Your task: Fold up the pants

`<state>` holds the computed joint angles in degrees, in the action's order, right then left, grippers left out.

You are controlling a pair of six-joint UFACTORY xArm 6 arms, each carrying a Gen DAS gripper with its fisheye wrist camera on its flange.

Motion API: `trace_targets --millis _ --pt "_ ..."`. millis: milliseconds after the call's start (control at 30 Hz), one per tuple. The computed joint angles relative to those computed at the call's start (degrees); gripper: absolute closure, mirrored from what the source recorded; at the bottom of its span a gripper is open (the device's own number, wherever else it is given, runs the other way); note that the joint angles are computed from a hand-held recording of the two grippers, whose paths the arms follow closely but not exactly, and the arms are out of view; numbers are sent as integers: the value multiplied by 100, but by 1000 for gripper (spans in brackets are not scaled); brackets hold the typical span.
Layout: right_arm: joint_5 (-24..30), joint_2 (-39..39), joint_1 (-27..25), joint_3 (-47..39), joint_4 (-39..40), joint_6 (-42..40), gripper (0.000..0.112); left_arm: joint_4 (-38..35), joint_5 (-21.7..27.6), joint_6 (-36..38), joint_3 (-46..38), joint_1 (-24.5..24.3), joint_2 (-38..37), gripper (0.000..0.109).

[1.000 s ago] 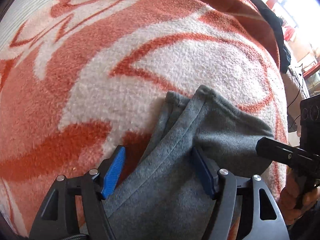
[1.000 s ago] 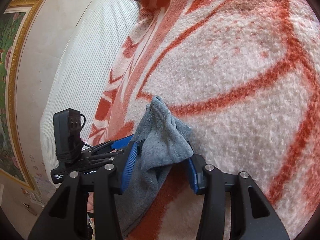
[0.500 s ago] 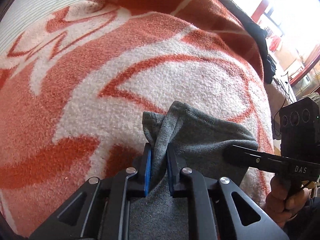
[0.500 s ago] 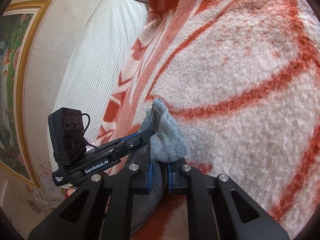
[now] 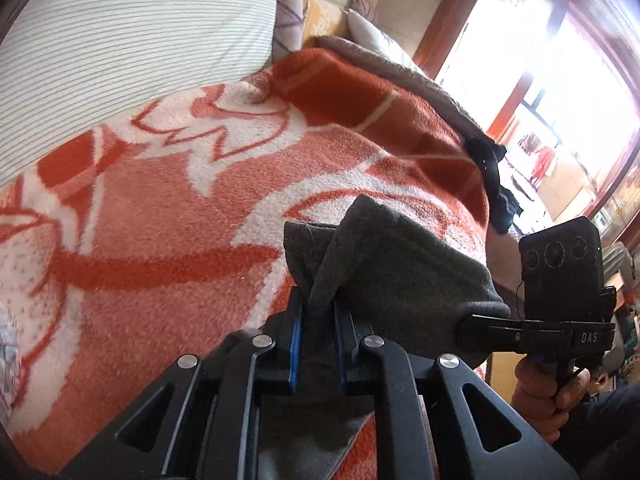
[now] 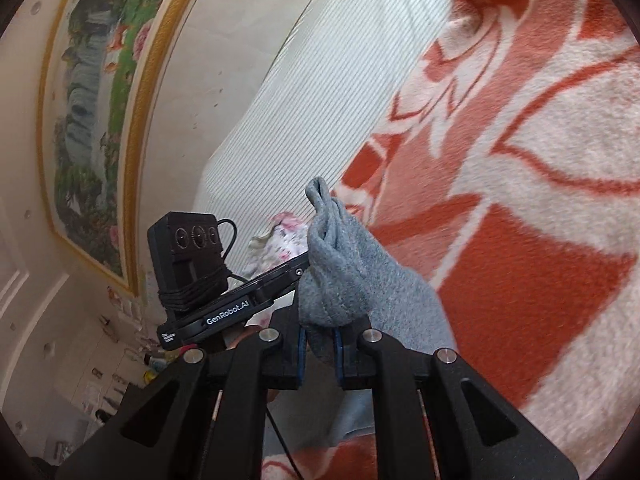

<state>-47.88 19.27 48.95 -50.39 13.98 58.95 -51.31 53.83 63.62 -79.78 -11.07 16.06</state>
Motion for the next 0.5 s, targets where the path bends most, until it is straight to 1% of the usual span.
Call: trace_targets --millis 100,200,267,333,433,500 --pt "274 351 -26 -632 -745 336 101 -306 -51 259 524 400 -366 97" --pt "671 829 -38 -1400 -1472 802 101 -378 14 384 841 811 -534 97" --pt "855 1186 -87 -1889 -2025 1288 101 -410 -48 388 1020 1036 -566 99" --pt "1067 1589 -110 -2438 -2525 1804 101 -405 26 331 1066 1271 -510 99" --pt "1194 2242 -187 -3288 -3347 2731 101 -455 128 346 1115 1606 -431 99" --pt "1341 2588 -222 -3799 -3771 3190 101 -415 167 299 1123 1805 -349 99"
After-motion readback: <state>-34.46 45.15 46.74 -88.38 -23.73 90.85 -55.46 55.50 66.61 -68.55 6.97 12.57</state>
